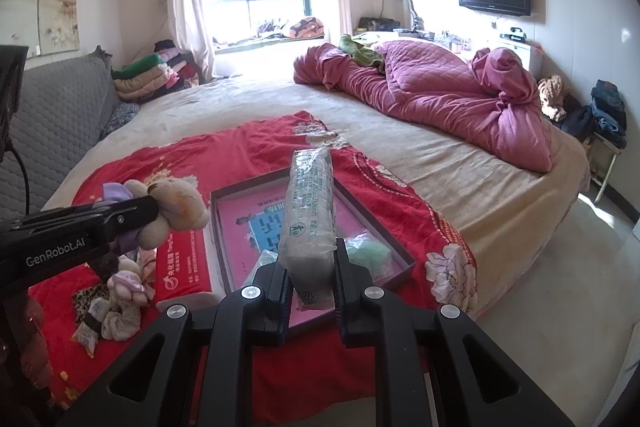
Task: Organize soft objects
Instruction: 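Lift the plush bear with the left gripper while the right carries the white pack toward the tray, then lower the white wrapped tissue pack onto the pink tray and open the right gripper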
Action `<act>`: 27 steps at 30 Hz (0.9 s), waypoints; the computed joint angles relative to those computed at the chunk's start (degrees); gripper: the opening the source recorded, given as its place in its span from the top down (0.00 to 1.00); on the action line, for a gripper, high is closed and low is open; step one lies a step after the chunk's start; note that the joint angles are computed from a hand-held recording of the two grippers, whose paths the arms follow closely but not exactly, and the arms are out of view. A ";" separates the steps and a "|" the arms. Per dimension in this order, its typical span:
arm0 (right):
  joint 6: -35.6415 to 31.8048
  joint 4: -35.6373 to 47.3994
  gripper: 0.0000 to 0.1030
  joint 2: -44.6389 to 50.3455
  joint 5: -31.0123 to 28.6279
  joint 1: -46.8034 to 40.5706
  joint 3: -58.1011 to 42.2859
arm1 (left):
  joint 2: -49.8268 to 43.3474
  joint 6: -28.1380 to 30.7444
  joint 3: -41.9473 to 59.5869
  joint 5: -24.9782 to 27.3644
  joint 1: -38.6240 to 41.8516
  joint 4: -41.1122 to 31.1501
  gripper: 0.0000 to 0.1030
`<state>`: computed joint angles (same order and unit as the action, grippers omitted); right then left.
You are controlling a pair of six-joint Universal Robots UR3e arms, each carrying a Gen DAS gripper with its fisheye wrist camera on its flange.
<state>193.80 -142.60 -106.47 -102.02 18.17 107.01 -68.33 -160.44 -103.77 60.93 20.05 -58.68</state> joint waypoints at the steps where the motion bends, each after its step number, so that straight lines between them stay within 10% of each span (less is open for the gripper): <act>1: -0.33 -0.65 0.83 0.29 0.51 -0.70 0.59 | -1.33 -0.67 0.33 1.08 -1.32 1.28 0.68; 27: -1.11 -9.71 0.83 13.72 7.61 -9.12 3.71 | -28.64 -7.64 9.74 14.81 -15.36 14.45 0.68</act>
<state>192.69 -152.31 -92.75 -94.41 9.05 110.72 -96.97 -168.08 -94.03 75.74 4.69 -44.24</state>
